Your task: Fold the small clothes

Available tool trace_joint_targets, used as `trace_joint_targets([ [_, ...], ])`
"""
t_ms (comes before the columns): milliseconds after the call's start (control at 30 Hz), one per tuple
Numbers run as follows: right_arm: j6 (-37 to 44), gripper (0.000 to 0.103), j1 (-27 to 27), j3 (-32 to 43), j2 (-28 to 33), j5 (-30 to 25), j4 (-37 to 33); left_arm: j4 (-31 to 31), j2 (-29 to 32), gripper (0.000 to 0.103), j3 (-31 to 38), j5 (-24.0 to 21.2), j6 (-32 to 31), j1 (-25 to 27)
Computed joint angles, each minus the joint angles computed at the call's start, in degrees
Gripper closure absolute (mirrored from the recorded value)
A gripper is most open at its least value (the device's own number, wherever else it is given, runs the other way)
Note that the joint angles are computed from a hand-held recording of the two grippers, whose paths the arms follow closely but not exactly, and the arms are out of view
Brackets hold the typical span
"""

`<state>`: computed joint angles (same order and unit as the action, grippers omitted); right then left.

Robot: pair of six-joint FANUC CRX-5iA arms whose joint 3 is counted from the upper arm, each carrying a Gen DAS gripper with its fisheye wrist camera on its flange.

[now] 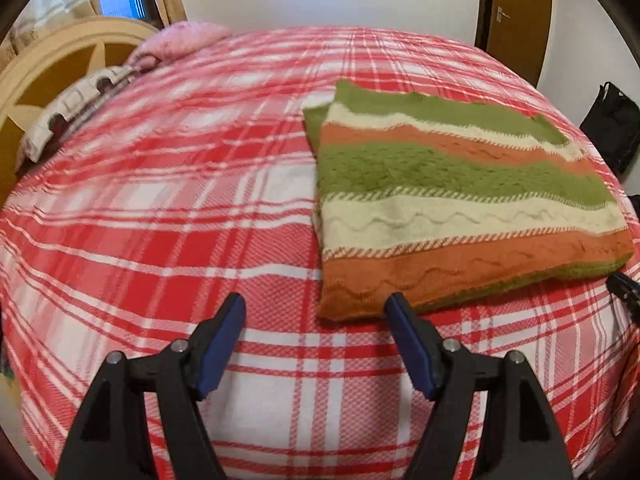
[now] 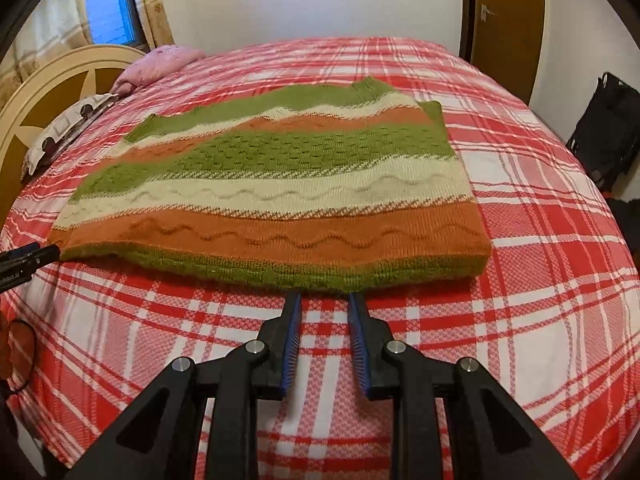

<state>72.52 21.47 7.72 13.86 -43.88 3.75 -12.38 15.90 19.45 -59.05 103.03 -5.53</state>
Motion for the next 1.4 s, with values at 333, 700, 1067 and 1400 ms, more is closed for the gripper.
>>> trace_joint_targets([
  [333,-6.12,0.078,3.75,-8.17,-8.24,11.3,7.59,-1.59,-8.11,0.028,-8.53,13.15,2.03,0.26],
  [700,0.5,0.078,2.97,-4.23,-8.05,7.28,-5.94,8.66,-10.09,0.025,-13.53,18.54,-3.76,4.33],
  [1067,9.6,0.078,0.18,0.44,-7.09,4.13,-22.1,8.71,-9.62,0.015,-13.11,18.76,-1.08,4.27],
  [1400,17.46,0.078,-3.95,5.99,-5.94,-2.83,-38.16,21.43,-15.84,0.015,-19.33,25.68,-17.34,8.43],
])
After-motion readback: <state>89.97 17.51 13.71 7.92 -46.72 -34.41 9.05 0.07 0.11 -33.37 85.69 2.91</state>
